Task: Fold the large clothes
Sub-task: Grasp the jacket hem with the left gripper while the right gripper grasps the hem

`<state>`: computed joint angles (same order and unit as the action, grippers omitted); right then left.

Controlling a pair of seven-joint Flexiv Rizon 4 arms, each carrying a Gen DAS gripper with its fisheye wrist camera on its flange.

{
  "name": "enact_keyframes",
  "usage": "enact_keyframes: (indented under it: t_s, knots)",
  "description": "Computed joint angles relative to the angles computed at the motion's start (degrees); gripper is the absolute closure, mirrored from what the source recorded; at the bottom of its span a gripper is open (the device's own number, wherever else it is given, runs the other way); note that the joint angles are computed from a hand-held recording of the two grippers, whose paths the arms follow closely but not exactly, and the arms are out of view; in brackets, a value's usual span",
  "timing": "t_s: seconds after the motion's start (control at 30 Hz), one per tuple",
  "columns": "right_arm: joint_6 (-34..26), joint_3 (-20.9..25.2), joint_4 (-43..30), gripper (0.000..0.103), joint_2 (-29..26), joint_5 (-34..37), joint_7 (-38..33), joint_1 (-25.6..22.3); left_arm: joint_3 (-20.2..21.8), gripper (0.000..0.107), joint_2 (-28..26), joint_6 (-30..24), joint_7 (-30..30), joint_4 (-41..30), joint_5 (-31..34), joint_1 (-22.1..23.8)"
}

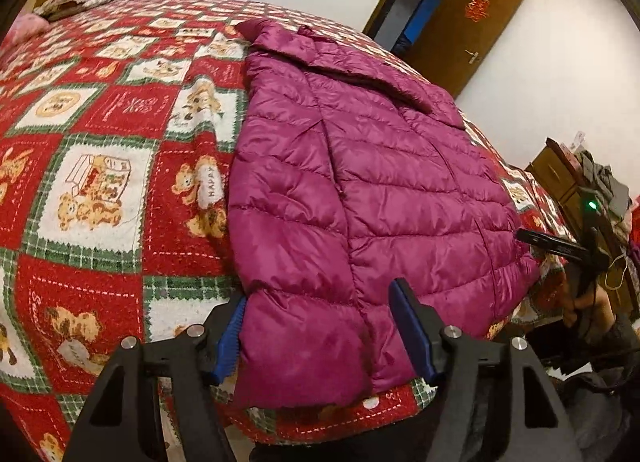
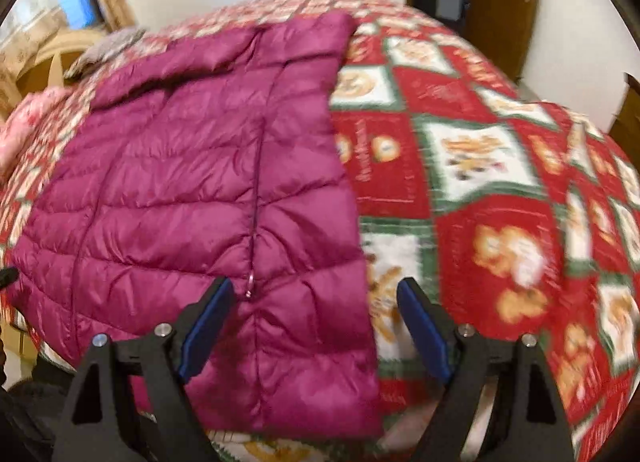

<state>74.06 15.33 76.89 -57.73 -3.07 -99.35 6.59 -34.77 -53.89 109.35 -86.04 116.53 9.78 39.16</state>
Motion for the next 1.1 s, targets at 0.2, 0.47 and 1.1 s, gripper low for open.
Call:
enact_keyframes:
  t_s: [0.2, 0.47, 1.1]
  knots:
    - [-6.5, 4.2, -1.5, 0.025, -0.6, 1.7, -5.0, -1.9, -0.7, 0.039, -0.5, 0.7, 0.1, 0.3, 0.6, 0.6]
    - [-10.6, 6.4, 2.0, 0.045, 2.2, 10.4, -10.8, -5.8, 2.5, 0.058, 1.7, -1.9, 2.6, -0.4, -0.8, -3.3]
    - [-11.6, 17.4, 3.3, 0.091, 7.4, 30.1, -27.2, -15.9, -12.9, 0.100, -5.1, 5.7, 1.4, 1.8, 12.4, 10.9]
